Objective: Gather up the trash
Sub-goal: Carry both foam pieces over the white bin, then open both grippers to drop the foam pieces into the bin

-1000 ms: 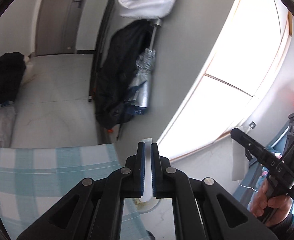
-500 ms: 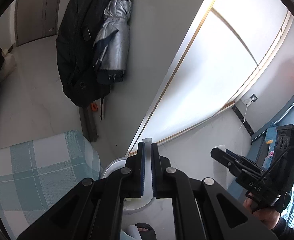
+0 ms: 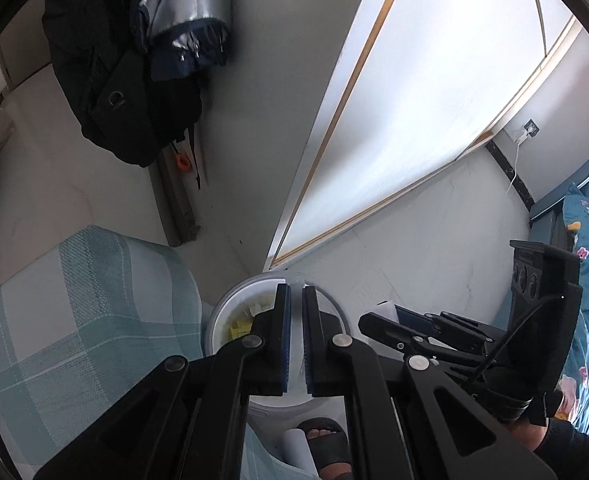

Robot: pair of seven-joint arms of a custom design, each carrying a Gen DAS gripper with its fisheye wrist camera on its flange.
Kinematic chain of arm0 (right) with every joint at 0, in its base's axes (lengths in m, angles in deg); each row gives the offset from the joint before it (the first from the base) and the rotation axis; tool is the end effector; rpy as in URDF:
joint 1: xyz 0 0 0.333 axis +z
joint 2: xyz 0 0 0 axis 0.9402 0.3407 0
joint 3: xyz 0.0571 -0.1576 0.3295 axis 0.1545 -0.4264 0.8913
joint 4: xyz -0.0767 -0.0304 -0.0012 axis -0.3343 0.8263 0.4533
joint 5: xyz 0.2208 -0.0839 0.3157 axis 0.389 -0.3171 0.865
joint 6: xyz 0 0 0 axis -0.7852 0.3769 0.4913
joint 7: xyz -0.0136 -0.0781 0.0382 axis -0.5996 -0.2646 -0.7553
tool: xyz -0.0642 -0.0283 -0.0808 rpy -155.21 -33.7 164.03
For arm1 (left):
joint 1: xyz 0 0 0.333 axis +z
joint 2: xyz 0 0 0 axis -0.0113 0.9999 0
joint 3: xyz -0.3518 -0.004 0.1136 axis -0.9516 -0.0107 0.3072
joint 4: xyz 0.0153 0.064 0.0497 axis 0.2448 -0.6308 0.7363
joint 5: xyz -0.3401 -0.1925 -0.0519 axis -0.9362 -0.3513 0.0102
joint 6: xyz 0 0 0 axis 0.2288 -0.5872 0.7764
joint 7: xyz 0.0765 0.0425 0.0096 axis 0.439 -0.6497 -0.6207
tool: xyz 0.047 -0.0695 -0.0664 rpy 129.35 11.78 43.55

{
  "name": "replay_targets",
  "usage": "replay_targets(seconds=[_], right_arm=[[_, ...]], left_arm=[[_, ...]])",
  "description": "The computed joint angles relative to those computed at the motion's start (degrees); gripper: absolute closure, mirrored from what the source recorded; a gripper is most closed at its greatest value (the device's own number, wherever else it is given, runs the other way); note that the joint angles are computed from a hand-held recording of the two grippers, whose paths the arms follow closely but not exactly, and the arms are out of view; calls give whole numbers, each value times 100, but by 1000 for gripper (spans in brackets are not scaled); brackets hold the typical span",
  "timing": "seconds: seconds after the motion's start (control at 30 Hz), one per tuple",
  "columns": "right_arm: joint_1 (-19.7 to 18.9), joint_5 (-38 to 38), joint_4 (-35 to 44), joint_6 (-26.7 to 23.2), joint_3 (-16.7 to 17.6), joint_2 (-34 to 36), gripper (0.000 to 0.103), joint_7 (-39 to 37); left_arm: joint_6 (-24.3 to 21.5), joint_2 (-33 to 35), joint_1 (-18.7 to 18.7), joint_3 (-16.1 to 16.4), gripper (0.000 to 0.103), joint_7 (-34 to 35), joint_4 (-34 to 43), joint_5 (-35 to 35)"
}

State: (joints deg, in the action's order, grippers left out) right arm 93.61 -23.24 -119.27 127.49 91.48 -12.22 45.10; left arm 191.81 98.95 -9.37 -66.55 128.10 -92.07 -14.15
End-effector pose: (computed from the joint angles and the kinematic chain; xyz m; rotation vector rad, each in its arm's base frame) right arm 0.6215 0.2953 0.5395 -1.3234 1.9347 -0.0253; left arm 0.6952 -0.2672 0.6306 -1.4237 2.6955 -0.7325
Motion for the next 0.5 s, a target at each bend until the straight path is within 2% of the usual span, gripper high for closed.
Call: replay_targets(seconds=[0.13,0.27,0.4,0.5], right_arm=[[-402,895,10,33,493,242,74,-792],[-535,1534,66,-29,649,487,74,-1194],[-774,2396,202,-63,961,753,73,-1690],[-666,2454,294,-206,831,821,72,-1701]], left_arm=[[-192,151,-159,64,101,-44,149,335],[-601,379,-252,100,101,-170,489,509],[-761,455,-299,106,101,-243,554,585],[-1067,626,-351,112,101,-317,810,634]])
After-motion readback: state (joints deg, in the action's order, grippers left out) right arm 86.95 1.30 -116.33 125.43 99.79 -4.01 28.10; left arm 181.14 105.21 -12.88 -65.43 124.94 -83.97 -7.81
